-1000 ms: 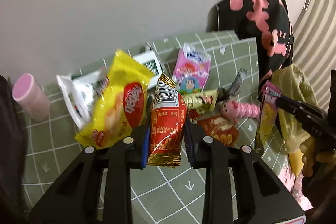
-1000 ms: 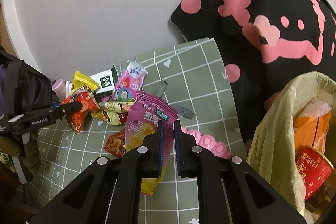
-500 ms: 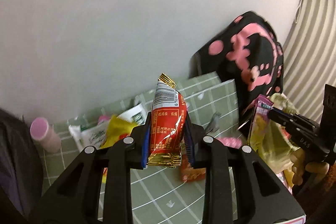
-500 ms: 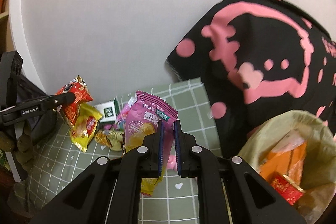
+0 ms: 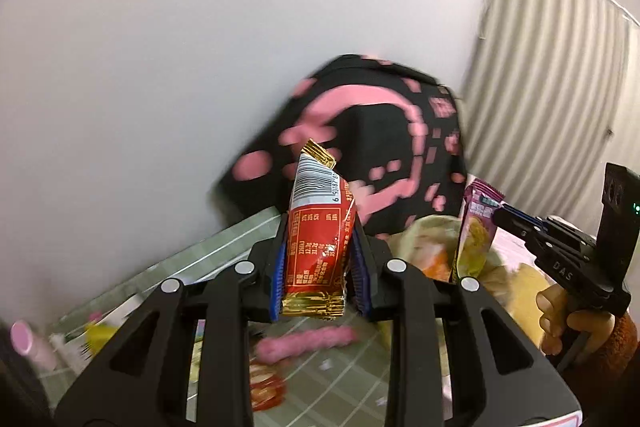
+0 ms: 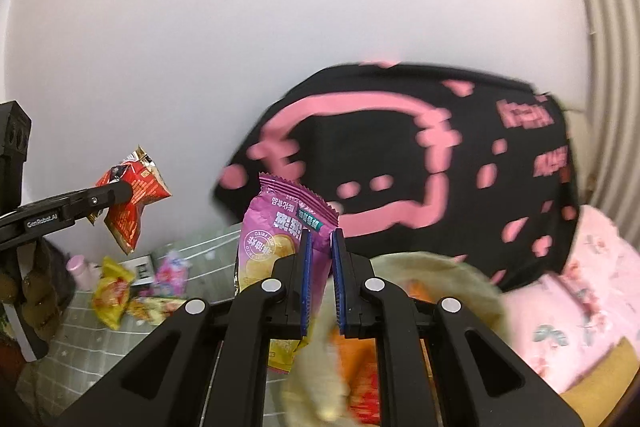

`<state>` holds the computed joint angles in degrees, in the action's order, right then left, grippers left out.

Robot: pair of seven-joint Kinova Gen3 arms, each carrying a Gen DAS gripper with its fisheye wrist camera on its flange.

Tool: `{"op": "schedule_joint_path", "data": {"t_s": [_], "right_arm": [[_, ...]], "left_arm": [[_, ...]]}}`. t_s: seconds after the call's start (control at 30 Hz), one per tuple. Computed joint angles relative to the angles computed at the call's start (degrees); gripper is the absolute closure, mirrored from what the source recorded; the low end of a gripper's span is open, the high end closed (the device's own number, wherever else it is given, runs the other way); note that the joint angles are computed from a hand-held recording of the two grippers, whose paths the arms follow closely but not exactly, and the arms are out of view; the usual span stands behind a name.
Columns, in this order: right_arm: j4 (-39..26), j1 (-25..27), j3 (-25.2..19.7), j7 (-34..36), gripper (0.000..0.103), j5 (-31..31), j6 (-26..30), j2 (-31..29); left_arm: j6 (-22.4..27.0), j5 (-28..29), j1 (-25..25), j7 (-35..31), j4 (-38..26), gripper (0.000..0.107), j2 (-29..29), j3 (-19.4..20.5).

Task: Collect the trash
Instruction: 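Carry both wrappers to the trash bag and release them inside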

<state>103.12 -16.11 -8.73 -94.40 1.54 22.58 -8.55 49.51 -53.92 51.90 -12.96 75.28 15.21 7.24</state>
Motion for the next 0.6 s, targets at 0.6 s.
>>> {"op": "schedule_joint_path", "data": {"t_s": [0.6], "right_arm": [[5.3, 11.7, 7.2, -1.0, 0.092, 2.5, -0.3, -7.5]], "left_arm": [[-8.9, 22.7, -2.9, -30.7, -26.9, 0.081, 19.5, 5.3]]}}
